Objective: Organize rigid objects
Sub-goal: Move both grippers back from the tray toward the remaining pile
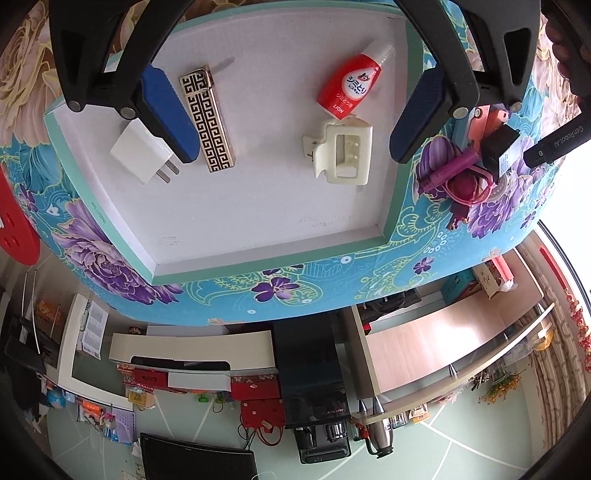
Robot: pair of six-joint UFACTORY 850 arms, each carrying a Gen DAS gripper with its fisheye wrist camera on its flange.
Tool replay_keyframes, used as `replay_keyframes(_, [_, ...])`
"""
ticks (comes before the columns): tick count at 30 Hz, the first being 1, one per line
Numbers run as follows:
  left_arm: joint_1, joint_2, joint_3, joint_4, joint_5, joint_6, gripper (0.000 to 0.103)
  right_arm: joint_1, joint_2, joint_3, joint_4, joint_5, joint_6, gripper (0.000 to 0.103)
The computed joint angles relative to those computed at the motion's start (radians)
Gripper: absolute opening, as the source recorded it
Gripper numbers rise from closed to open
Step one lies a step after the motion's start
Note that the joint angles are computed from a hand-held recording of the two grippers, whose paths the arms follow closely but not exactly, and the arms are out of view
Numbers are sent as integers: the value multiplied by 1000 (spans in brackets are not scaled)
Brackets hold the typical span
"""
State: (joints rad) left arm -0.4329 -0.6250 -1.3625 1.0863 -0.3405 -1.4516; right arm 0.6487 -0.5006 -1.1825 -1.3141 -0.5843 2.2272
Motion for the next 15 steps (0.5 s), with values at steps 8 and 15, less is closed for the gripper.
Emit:
replay_keyframes(8, [50,7,21,-56,54,17,103,6,-20,-41,48,-6,-61,102])
replay_keyframes(15, [82,12,37,-63,107,4,103,14,-49,-117,52,3,-110,102])
